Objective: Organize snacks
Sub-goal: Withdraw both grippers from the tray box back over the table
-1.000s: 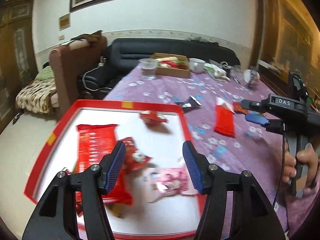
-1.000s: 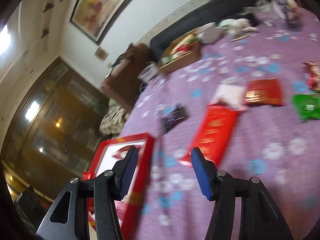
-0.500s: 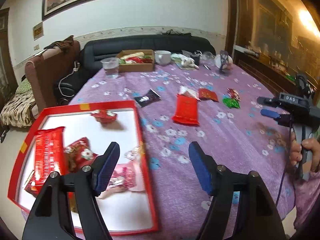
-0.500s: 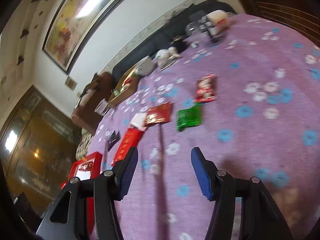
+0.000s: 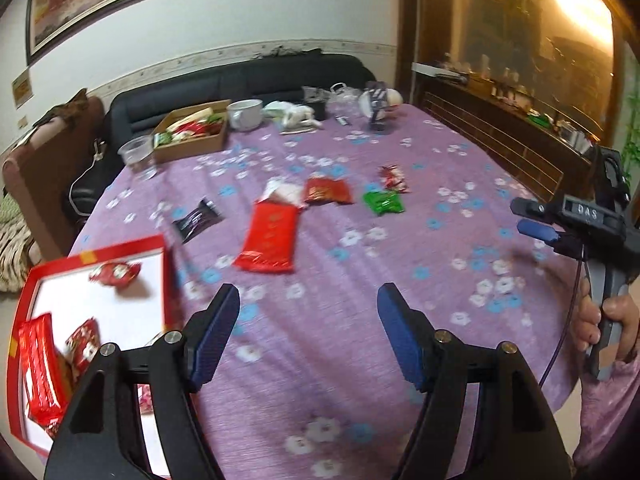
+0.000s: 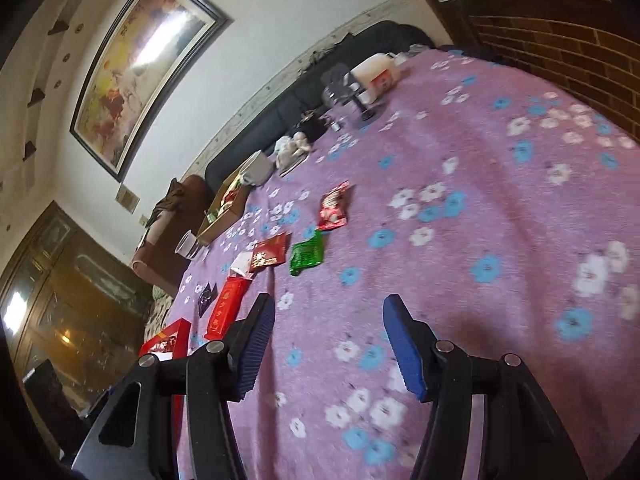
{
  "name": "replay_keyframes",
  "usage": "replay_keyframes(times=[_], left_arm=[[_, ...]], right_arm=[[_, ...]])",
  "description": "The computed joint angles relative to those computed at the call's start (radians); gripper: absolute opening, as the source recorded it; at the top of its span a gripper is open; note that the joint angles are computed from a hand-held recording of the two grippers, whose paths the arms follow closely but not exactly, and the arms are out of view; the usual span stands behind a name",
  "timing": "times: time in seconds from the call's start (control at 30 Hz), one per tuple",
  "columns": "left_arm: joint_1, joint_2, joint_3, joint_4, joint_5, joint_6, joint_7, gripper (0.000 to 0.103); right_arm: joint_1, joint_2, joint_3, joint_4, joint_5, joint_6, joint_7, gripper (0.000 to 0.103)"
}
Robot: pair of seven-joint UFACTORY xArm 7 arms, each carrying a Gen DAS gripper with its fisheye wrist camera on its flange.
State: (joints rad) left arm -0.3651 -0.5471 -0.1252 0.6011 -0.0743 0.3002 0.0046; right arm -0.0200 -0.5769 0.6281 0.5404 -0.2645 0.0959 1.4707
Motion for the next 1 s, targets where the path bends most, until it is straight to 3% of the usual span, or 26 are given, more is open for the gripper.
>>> replay_keyframes(times=[0.23, 0.3, 0.37, 0.43, 0.53, 0.67, 0.73, 0.83, 1.0], left_arm=[[-0.078, 0.018, -0.023, 0.105, -0.037, 0.054, 0.008, 0.073], [-0.113, 0.02, -0.018, 0.107, -0.055, 0.039, 0.033, 0.078], [-0.165, 0.02, 0.004, 0.099, -0.081, 0.034, 0.086, 0.078], [-0.165, 0.012, -0.003, 0.082, -0.075, 0.035, 0.115, 0.078], [-0.133, -0.013, -0.014, 0.049, -0.056, -0.001, 0.121, 0.078], [-0.054, -0.066, -0.027, 0.003, 0.004, -0.027, 0.114, 0.079], [-0.017, -0.08, -0.02, -0.012, 0.032, -0.032, 0.116, 0.079], [0.055, -0.064, -0.014, -0.012, 0.066, -0.02, 0.098, 0.079], [0.126, 0.003, 0.008, 0.022, 0.08, 0.03, 0.061, 0.079]], right_arm=[[0.203, -0.263, -0.097, -0.045, 0.037, 0.376, -0.031, 0.06], [0.25, -0.348, -0.092, -0.046, 0.044, 0.514, -0.026, 0.065], [0.273, -0.403, -0.081, -0.044, 0.044, 0.607, -0.016, 0.066], [0.286, -0.431, -0.074, -0.04, 0.046, 0.665, -0.003, 0.066], [0.275, -0.404, -0.074, -0.028, 0.037, 0.647, 0.002, 0.066], [0.219, -0.238, -0.078, 0.048, -0.002, 0.536, -0.028, 0.066], [0.178, -0.121, -0.079, 0.124, -0.041, 0.5, -0.061, 0.066], [0.108, 0.097, -0.062, 0.303, -0.141, 0.566, -0.119, 0.066], [0.069, 0.378, -0.107, 0.482, -0.252, 0.517, -0.087, 0.063]])
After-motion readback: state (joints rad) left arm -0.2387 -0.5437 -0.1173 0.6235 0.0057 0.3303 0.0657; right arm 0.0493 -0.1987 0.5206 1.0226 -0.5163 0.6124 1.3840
